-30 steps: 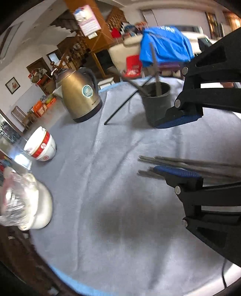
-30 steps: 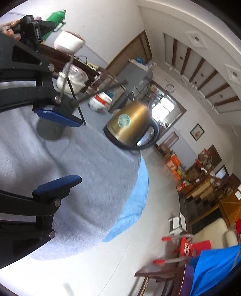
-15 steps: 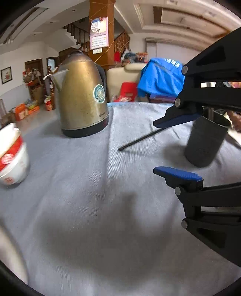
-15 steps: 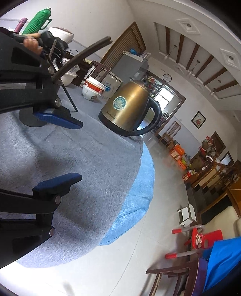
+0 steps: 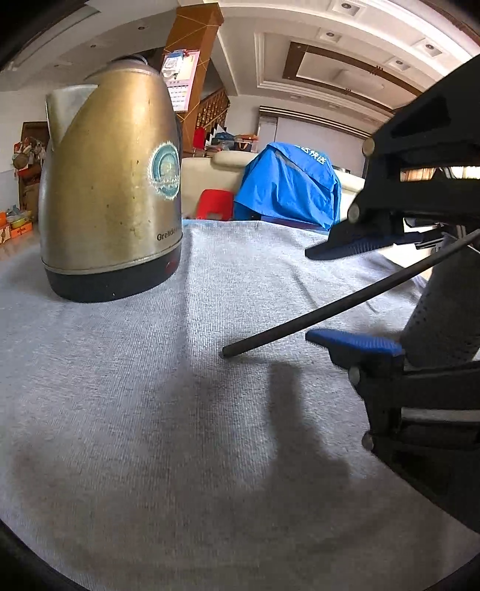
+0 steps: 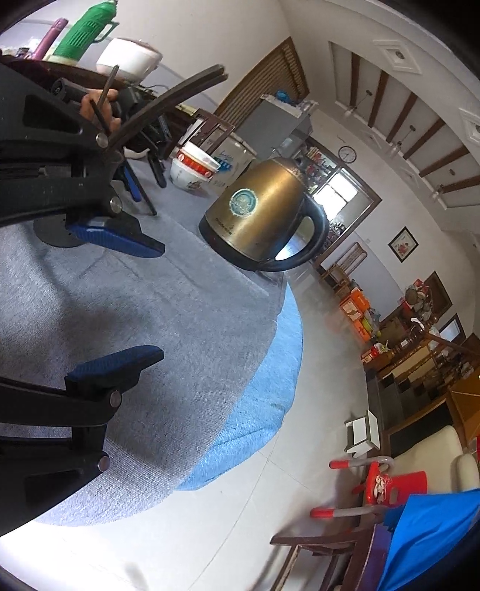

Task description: Organize utensils

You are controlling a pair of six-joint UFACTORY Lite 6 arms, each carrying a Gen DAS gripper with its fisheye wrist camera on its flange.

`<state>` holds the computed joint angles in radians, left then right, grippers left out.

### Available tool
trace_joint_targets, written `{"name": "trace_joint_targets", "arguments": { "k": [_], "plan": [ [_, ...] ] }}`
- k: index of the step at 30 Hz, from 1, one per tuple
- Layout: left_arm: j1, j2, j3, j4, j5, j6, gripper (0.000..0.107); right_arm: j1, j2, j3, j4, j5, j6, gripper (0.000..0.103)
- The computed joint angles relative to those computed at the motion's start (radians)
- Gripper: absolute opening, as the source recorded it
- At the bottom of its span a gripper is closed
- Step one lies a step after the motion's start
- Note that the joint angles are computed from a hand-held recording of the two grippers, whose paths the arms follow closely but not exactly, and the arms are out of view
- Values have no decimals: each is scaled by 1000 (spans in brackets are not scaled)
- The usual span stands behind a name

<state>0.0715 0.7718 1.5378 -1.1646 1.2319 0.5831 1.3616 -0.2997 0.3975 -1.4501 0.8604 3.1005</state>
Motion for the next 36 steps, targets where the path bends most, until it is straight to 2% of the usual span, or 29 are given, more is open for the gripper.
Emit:
{"name": "trace_joint_targets", "arguments": {
  "k": [4,14,23,26,31,36],
  "plan": [
    [-14,2,-6,5,-30,-4,11,14,5,-1,10,-2,10,53],
    [41,-160,-66,-8,-74,0,8,118,-53,3,107,94,-40,53],
    [285,-466,-127,-66,-100,-34,6,287,-86,52,204,270,-80,53],
    [366,-552,-116,-64,-69,-48,6,348,-81,79,226,329,-83,53],
    [514,-688,-91,-35,34,-69,6,438,-59,128,250,414,-85,53],
    [607,-841,-163,0,142,-59,6,531,-34,180,278,504,-89,53]
  ]
}}
